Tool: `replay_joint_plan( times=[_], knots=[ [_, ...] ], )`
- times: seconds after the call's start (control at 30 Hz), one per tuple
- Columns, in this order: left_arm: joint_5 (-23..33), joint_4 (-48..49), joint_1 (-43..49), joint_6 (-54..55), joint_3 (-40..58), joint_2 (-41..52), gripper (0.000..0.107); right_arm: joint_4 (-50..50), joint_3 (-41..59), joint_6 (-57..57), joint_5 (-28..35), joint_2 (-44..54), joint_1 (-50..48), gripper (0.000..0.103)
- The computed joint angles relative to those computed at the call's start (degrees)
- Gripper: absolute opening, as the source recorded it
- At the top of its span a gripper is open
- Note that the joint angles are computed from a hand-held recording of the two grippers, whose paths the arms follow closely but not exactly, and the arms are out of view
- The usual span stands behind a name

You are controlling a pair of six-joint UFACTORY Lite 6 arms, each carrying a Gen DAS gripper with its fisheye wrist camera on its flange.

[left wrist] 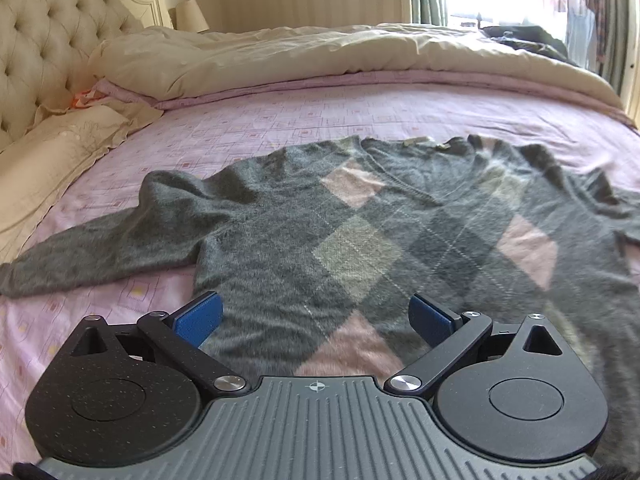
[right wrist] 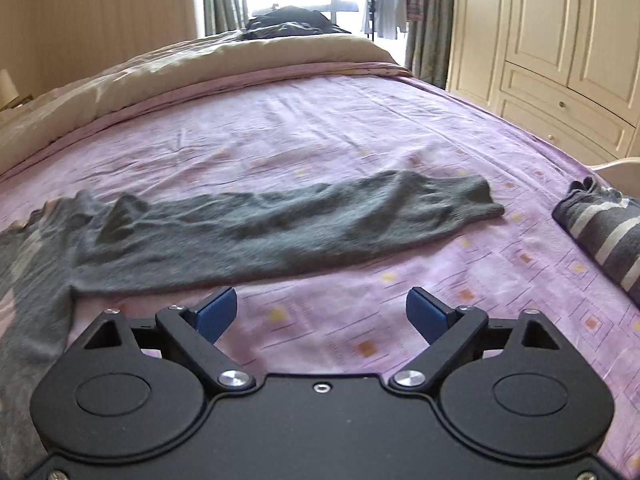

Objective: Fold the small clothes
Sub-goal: 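Move the right tool to a sleeve cuff and close on it, then carry the held sleeve across the sweater body and open the right tool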

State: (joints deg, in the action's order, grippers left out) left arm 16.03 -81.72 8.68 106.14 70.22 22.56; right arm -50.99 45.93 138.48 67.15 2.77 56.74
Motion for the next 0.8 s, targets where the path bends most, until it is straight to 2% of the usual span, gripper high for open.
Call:
replay_joint_plan(
  times=[0.1, 0.2, 0.27, 0.4, 0.53, 0.57, 0.63, 0.67, 0.73, 0.77, 0.8],
  knots=[
    [0.4, -0.6, -0.5, -0.1, 3.0, 3.9, 0.101, -1.3, -9.6, 3.5, -2.6, -8.9, -4.3, 0.091],
    [0.3, 3.6, -1.0, -5.2, 5.6, 7.2, 0.101, -3.9, -17.8, 7.3, -7.5, -16.0, -10.2, 0.083],
    [0.0, 5.9, -1.4, -7.7, 6.8, 9.2, 0.101, -6.3, -22.4, 10.5, -10.8, -20.0, -13.9, 0.082],
    [3.2, -4.3, 0.5, 3.0, 5.6, 9.9, 0.102, -12.5, -28.1, 16.7, -14.3, -24.1, -19.4, 0.081],
    [4.5, -10.4, 1.1, 10.8, 4.6, 10.0, 0.103, -16.7, -29.9, 17.3, -17.6, -26.5, -26.6, 0.080],
    [4.8, -12.9, 1.2, 13.7, 3.9, 9.9, 0.103, -17.4, -29.9, 16.8, -18.4, -26.3, -28.4, 0.078],
    [5.3, -18.7, 1.3, 19.5, 2.6, 9.6, 0.103, -17.2, -29.1, 15.0, -19.0, -25.5, -30.6, 0.067],
    [5.4, -20.8, 1.2, 21.6, 2.1, 9.5, 0.103, -16.5, -28.5, 13.2, -19.0, -24.9, -31.5, 0.057],
    [5.2, -23.4, 0.9, 24.1, 1.5, 9.4, 0.103, -16.0, -28.5, 10.2, -20.9, -26.0, -33.6, 0.020],
    [5.1, -23.7, 0.8, 24.2, 1.5, 9.4, 0.103, -16.0, -29.1, 10.3, -21.4, -27.6, -33.6, 0.011],
    [4.9, -23.8, 0.6, 24.1, 1.8, 9.6, 0.103, -15.0, -28.6, 10.0, -20.0, -28.4, -32.4, 0.011]
  ],
)
